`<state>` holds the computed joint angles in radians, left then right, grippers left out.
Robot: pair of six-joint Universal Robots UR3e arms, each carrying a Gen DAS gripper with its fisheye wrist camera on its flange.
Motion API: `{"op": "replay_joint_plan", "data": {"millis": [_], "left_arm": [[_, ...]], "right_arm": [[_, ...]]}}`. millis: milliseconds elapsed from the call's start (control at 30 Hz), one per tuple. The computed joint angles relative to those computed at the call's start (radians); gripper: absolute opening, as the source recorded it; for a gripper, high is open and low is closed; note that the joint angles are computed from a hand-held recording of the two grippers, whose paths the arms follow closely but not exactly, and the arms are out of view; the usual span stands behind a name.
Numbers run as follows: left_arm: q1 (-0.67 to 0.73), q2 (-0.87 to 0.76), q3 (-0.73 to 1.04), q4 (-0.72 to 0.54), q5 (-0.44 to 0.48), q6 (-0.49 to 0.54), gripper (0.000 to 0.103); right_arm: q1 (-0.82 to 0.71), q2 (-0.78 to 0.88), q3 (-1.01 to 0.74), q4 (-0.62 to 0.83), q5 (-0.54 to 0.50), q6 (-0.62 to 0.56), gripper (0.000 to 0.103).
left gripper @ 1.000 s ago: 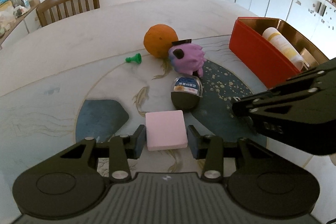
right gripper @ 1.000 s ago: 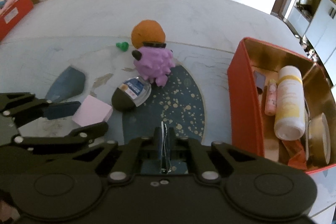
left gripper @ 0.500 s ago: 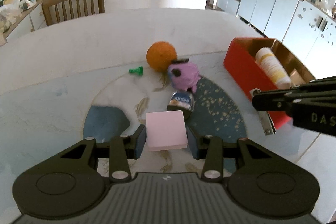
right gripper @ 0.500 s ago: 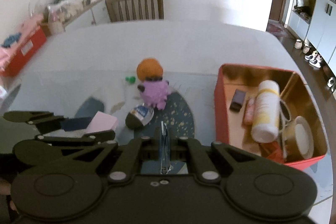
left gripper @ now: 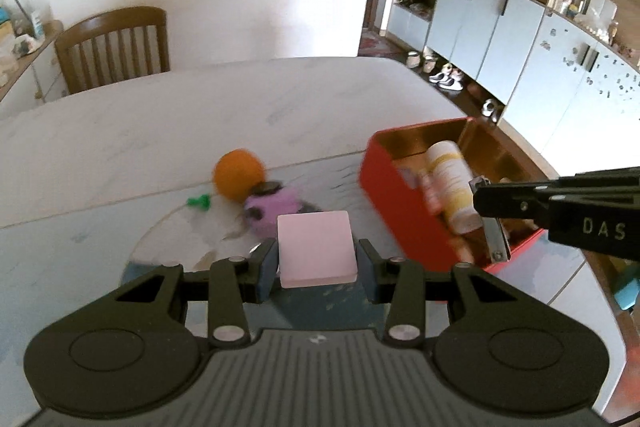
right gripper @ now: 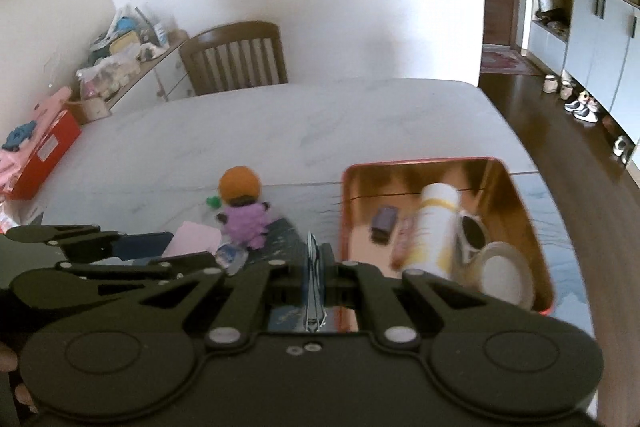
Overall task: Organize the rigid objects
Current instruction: 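Carry the pink pad with left tool while right tool carries sticks to tin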
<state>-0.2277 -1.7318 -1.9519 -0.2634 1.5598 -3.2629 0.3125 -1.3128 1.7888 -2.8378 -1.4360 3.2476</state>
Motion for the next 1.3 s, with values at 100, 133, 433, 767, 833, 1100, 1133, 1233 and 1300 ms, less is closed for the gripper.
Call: {"op": "replay_joint_plan", "data": {"millis": [100,133,433,767,833,1100,1133,1233,1300], "left_arm": [[-0.046,-0.051,0.088,-0.031,0.016,-0.011,0.042],[-0.063,-0.070,0.116,-0.037,0.025,-0.012,0.042],[-0.197,-0.283,0.434,-0.154,0.094,-0.036,0.042],[-0.282,-0.530,0.785,-0.309,0.193,-0.053,0.042],[-0.283,-0.589,0.883,-0.363,0.212,-0.062,0.042],[-0.270,-0.791,1.213,-0.537,0.240,-0.088,0.042],[-0.267,-0.814,1.253,-0.566,0.238,-0.094,0.042],[-0.267,-0.881,1.366,-0.631,0.250,-0.084,0.042],[-0.268,-0.914,1.422,-0.661,0.248,-0.087,0.042]], "right_arm": [[-0.049,-0.028,0.034,-0.008,0.021,-0.023,0.004],[-0.067,-0.035,0.041,-0.009,0.026,-0.032,0.004],[-0.232,-0.041,0.058,-0.027,0.090,-0.117,0.004],[-0.333,0.074,-0.041,-0.004,0.149,-0.205,0.004],[-0.340,0.108,-0.071,0.003,0.152,-0.226,0.004],[-0.356,0.211,-0.195,0.117,0.202,-0.285,0.004],[-0.353,0.221,-0.206,0.125,0.200,-0.298,0.004],[-0.347,0.251,-0.241,0.153,0.192,-0.335,0.004],[-0.343,0.266,-0.258,0.166,0.184,-0.349,0.004]]}}
